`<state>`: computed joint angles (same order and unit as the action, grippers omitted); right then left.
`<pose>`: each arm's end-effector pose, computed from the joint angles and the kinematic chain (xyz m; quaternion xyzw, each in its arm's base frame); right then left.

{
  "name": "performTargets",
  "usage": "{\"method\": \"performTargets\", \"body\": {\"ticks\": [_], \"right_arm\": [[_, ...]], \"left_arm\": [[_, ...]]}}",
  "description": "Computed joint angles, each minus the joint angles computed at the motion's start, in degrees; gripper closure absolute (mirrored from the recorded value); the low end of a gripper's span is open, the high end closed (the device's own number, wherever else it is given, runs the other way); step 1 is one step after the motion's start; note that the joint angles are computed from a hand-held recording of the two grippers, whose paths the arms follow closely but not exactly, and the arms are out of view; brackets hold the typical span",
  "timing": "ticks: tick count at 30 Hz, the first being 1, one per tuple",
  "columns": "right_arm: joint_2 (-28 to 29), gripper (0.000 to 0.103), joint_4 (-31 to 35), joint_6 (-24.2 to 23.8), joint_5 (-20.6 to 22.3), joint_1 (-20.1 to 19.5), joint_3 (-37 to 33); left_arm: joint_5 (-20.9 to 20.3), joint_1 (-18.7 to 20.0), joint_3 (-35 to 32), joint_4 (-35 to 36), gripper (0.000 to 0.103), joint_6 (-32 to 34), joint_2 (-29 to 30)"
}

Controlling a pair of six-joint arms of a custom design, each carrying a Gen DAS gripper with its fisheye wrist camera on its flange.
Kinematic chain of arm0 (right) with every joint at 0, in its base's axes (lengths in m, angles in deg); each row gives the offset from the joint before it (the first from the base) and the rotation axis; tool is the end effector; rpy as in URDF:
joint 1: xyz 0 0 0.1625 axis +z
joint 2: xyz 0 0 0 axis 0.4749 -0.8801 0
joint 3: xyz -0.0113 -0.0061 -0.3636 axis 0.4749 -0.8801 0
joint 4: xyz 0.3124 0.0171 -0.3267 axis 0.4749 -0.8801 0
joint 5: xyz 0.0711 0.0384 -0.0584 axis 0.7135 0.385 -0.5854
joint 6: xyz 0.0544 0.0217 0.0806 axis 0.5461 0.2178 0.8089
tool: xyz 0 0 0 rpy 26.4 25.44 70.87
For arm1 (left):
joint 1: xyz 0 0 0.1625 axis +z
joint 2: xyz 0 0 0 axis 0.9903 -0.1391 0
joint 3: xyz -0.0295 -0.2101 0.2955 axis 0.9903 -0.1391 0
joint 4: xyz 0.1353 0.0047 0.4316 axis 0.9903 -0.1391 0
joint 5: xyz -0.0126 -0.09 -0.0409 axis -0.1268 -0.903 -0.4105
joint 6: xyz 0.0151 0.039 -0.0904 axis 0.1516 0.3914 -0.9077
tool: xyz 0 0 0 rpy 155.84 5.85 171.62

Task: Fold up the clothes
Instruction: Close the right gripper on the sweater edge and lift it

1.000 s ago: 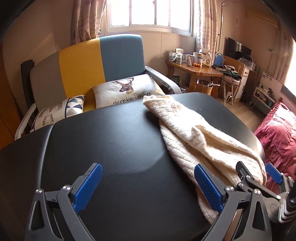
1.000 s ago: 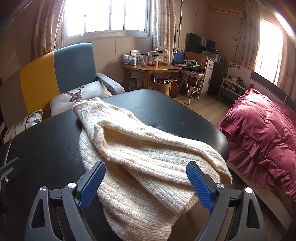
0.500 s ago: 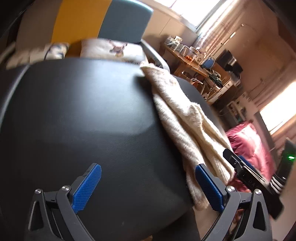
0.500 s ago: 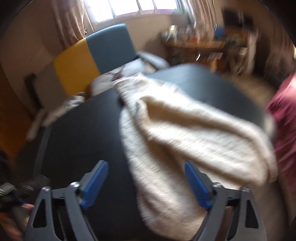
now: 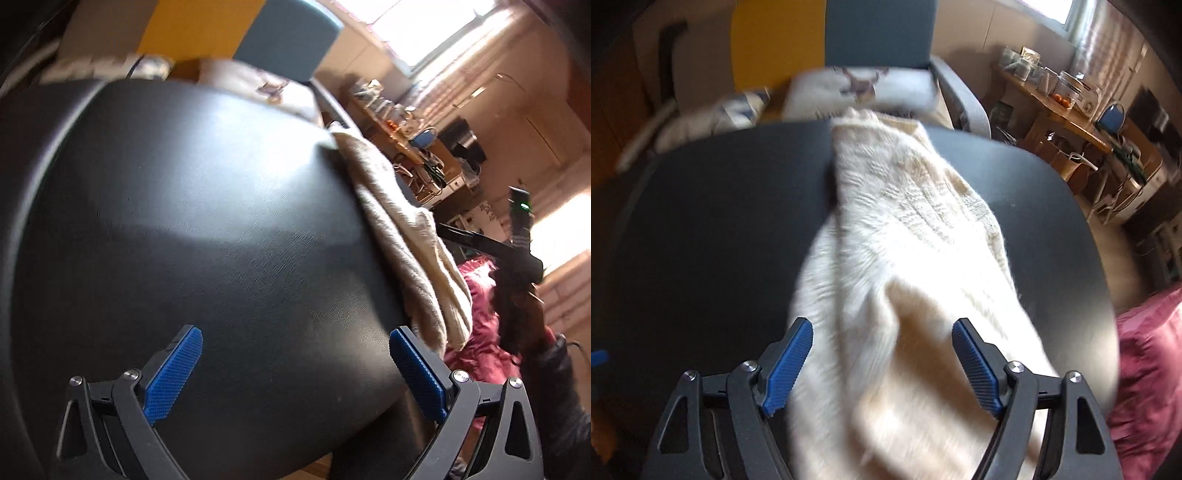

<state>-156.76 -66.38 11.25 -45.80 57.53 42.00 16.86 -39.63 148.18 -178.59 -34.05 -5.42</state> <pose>0.0183 -0.6741 0.3822 0.1728 -0.8760 0.1432 0.4269 -0.3125 -0.5169 0.0771 0.0785 0.9731 -0.2025 0.0775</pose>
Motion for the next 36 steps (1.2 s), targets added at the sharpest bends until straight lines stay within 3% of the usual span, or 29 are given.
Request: {"method": "performTargets", "body": {"ticks": [1, 2, 3, 5, 8, 12, 14, 16, 18, 20, 21, 24, 25, 26, 28, 32, 34, 36], "right_arm": [[2.06, 0.038, -1.54, -1.80, -2.72, 0.09, -1.17], [3.58, 0.063, -3.55, -4.11, -5.07, 0.16, -1.85], [4.34, 0.074, -5.36, -4.99, -6.63, 0.00, -2.05], [3.59, 0.085, -3.75, -2.36, -4.39, -0.82, -2.62], [1.37, 0.092, -6.75, -3.64, -1.83, -1.14, -2.24], [-0.70, 0.093, -12.77, -7.52, -0.58, -1.05, -3.22], [0.25, 0.093, -21.34, -13.22, -2.48, -1.03, -5.56], [5.01, 0.093, -28.08, -19.50, -6.30, -1.95, -12.20], [9.27, 0.093, -29.98, -21.39, -10.52, -3.66, -18.79], [11.77, 0.089, -25.68, -15.76, -14.21, -5.76, -24.11], [11.80, 0.086, -20.30, -9.76, -15.13, -6.81, -25.98], [5.35, 0.081, -6.63, 7.15, -8.72, -10.13, -21.91], [2.72, 0.078, -5.41, 9.66, -6.55, -10.53, -19.25], [0.83, 0.078, -6.57, 9.78, -5.91, -10.27, -16.54], [-5.17, 0.077, -7.80, 8.95, -0.26, -10.03, -8.93], [-13.04, 0.073, -3.31, 7.58, 9.85, -7.71, 2.14], [-13.53, 0.071, 0.74, 9.28, 12.41, -5.70, 4.40], [-10.76, 0.068, 0.74, 9.91, 11.22, -3.62, 4.86]], "left_arm": [[0.11, 0.24, -0.11, 0.50, 0.001, -0.49, 0.09], [0.74, 0.25, -0.22, 0.97, 0.001, -0.58, 0.26], [1.38, 0.27, -0.34, 1.43, 0.001, -0.68, 0.43], [1.58, 0.46, -0.63, 1.98, 0.001, -0.63, 0.68], [0.99, 0.83, -1.39, 2.20, 0.001, -0.97, 1.36], [0.72, 0.74, -2.83, 2.81, 0.001, -0.21, 2.87], [0.33, 0.55, -3.48, 3.31, 0.001, 0.25, 3.55], [0.35, 0.10, -4.42, 3.82, 0.001, 1.15, 4.52], [0.65, -0.48, -4.95, 3.88, 0.001, 1.73, 5.08], [0.56, -0.86, -6.21, 4.68, 0.001, 1.86, 6.10], [0.20, -0.96, -6.96, 5.14, 0.001, 1.84, 6.66], [-2.08, -0.92, -9.61, 6.70, 0.001, 1.67, 8.46], [-3.56, -0.50, -10.89, 7.36, 0.001, 1.53, 9.34], [-4.99, 0.01, -11.95, 7.50, 0.001, 1.44, 10.14], [-7.60, 0.91, -14.08, 7.79, 0.001, 1.22, 11.84], [-10.33, 1.68, -18.01, 8.13, 0.001, 0.77, 15.39], [-9.49, 0.85, -18.91, 8.64, 0.001, 0.87, 16.26], [-6.85, -0.44, -18.72, 9.47, 0.001, 1.84, 16.26]]}}
